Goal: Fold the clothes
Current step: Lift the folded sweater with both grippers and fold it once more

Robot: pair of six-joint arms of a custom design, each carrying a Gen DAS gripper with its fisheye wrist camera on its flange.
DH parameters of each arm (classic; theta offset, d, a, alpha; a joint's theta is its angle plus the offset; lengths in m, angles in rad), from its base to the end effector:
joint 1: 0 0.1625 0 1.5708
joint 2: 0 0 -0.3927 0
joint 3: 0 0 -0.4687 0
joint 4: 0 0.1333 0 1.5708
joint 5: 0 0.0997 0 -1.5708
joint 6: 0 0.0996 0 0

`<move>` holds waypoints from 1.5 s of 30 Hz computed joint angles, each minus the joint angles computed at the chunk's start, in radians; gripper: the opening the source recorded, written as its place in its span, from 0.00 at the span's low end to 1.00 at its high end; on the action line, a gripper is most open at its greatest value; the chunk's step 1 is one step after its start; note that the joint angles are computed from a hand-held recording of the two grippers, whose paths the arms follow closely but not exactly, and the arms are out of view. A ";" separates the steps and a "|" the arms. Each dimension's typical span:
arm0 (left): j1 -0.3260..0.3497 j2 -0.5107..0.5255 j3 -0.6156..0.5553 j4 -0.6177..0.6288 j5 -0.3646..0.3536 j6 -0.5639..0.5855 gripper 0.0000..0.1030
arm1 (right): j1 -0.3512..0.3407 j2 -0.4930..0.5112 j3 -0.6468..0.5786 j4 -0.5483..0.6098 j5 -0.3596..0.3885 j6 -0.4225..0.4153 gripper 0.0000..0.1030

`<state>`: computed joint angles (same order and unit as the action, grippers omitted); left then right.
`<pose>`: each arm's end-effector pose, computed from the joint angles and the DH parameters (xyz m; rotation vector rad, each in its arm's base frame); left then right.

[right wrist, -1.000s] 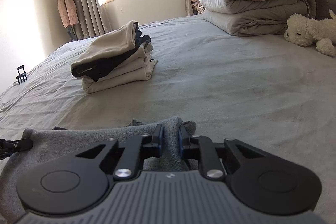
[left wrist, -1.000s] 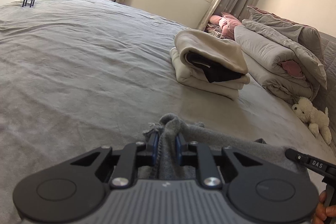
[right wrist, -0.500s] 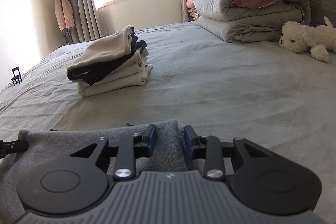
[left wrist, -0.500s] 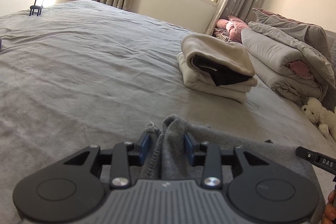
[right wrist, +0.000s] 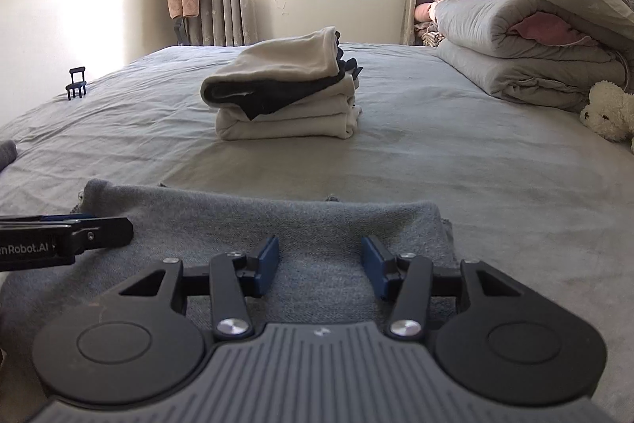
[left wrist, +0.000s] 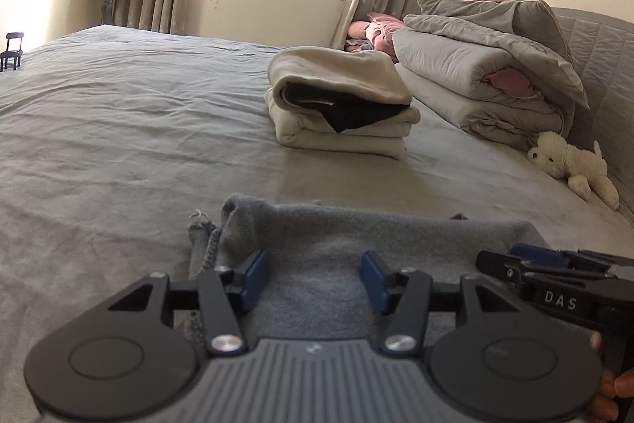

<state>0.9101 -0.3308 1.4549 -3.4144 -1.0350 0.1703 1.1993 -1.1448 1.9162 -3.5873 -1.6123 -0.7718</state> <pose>-0.2874 -0.6699 -0.1314 0.7982 2.4696 -1.1140 -0.1063 -0.6288 0.2560 0.3914 -2.0887 1.2588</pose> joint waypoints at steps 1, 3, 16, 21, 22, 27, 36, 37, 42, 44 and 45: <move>0.002 0.003 -0.001 0.004 0.003 0.006 0.52 | -0.005 -0.004 0.000 0.005 0.007 0.006 0.51; 0.001 -0.013 0.007 0.013 0.018 -0.016 0.52 | -0.008 -0.013 -0.003 0.000 -0.003 0.035 0.52; 0.059 -0.236 0.113 0.371 -0.068 -0.522 0.65 | -0.019 -0.116 0.032 0.070 0.020 0.203 0.53; 0.092 -0.256 0.123 0.421 -0.170 -0.614 0.63 | -0.005 -0.139 0.050 0.153 0.044 0.214 0.43; 0.095 -0.256 0.125 0.417 -0.181 -0.624 0.63 | -0.002 -0.144 0.054 0.176 0.049 0.211 0.34; 0.113 -0.254 0.123 0.433 -0.283 -0.644 0.63 | 0.010 -0.150 0.069 0.240 0.078 0.170 0.24; 0.106 -0.246 0.104 0.499 -0.287 -0.621 0.24 | 0.022 -0.118 0.049 0.329 0.019 0.109 0.15; 0.106 -0.248 0.104 0.501 -0.292 -0.627 0.23 | 0.024 -0.109 0.042 0.336 -0.002 0.102 0.13; 0.088 -0.263 0.113 0.495 -0.298 -0.641 0.20 | 0.025 -0.100 0.038 0.331 -0.018 0.095 0.12; 0.076 -0.270 0.118 0.481 -0.306 -0.637 0.20 | 0.022 -0.108 0.042 0.340 -0.010 0.106 0.12; 0.069 -0.272 0.119 0.477 -0.305 -0.633 0.20 | 0.021 -0.113 0.044 0.345 -0.005 0.113 0.12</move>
